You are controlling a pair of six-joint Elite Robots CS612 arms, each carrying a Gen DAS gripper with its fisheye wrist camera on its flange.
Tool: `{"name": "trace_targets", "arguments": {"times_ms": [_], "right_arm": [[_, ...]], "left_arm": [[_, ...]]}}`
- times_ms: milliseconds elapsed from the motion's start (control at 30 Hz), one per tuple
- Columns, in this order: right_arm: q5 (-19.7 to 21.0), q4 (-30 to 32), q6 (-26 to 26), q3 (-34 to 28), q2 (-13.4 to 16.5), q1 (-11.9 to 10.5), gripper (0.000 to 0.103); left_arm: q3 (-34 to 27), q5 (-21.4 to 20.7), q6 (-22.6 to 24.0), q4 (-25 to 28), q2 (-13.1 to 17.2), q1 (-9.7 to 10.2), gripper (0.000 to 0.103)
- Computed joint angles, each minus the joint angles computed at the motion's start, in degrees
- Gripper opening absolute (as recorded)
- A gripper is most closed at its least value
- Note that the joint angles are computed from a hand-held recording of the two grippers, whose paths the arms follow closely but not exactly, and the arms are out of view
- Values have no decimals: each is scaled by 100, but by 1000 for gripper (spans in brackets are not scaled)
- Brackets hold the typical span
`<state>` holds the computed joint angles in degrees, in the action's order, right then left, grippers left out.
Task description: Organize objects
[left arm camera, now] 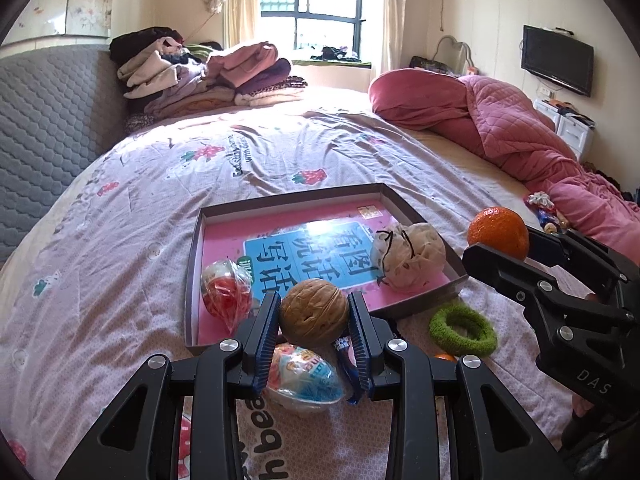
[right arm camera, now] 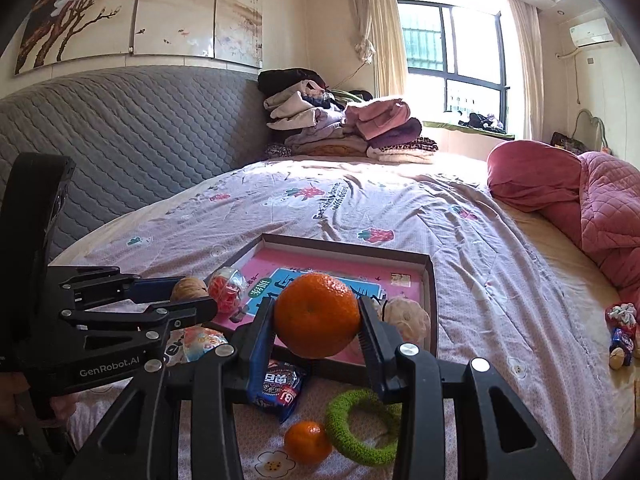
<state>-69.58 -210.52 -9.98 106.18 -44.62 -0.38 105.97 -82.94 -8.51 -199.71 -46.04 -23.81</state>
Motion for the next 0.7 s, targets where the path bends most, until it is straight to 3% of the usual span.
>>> {"name": "trace_targets", "arguments": {"times_ms": [700], "right_arm": [[-120, -28, -187, -441, 160, 30, 40]], "left_arm": [[-510, 100, 117, -62, 188, 152, 35]]}}
